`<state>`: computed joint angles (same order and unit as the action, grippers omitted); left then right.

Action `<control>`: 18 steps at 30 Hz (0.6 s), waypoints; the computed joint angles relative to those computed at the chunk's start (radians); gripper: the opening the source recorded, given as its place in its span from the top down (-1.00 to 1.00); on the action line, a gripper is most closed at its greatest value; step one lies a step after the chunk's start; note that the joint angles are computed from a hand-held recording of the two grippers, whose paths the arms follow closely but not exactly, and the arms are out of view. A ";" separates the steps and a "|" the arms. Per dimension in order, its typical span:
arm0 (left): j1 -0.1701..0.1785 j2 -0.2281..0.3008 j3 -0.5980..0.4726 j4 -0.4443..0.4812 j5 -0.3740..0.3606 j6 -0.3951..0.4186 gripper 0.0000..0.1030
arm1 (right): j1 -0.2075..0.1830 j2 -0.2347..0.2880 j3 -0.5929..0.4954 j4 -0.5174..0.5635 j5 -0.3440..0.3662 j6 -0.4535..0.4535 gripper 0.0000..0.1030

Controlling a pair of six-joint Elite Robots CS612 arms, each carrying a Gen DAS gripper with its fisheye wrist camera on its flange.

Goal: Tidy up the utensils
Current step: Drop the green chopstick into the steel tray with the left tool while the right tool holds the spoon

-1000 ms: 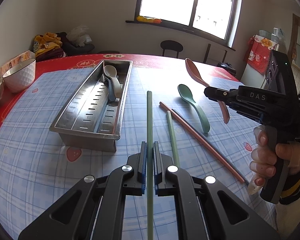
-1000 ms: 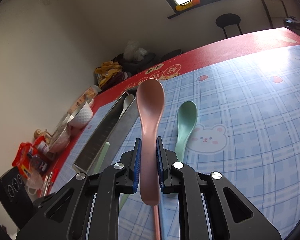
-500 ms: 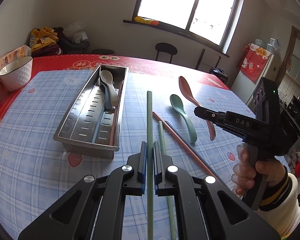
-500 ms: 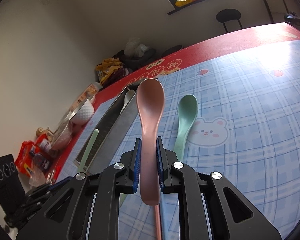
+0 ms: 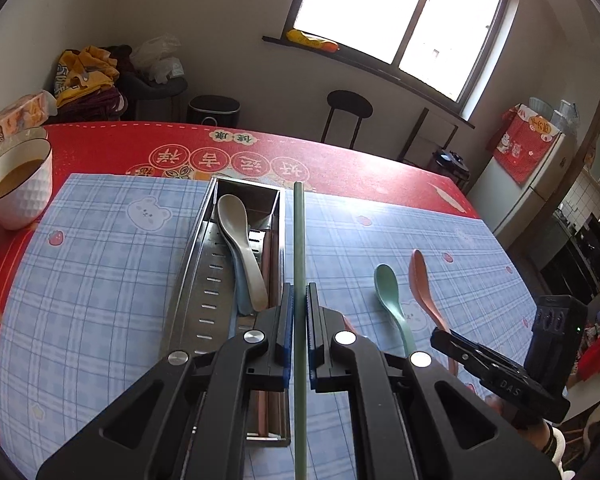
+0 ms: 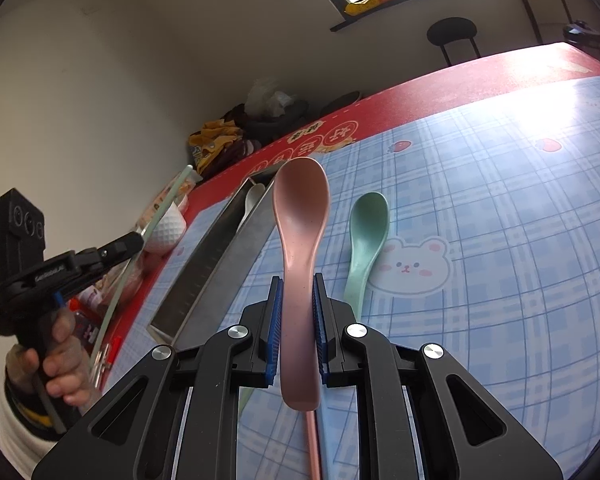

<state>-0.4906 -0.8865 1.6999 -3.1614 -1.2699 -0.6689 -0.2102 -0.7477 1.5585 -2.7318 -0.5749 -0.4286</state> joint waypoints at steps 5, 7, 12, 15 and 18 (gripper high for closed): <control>0.048 0.059 -0.110 0.178 -0.073 -0.056 0.89 | 0.000 0.001 -0.004 0.008 -0.003 0.006 0.72; 0.057 0.077 -0.136 0.220 -0.090 -0.066 0.89 | 0.000 0.003 -0.007 0.012 -0.006 0.011 0.72; 0.070 0.098 -0.164 0.265 -0.121 -0.094 0.89 | -0.004 0.006 -0.015 0.018 -0.002 0.023 0.72; 0.073 0.102 -0.174 0.284 -0.131 -0.102 0.88 | -0.005 0.006 -0.015 0.024 0.003 0.016 0.72; 0.079 0.101 -0.168 0.263 -0.151 -0.097 0.73 | -0.004 0.004 -0.011 0.025 0.001 0.008 0.72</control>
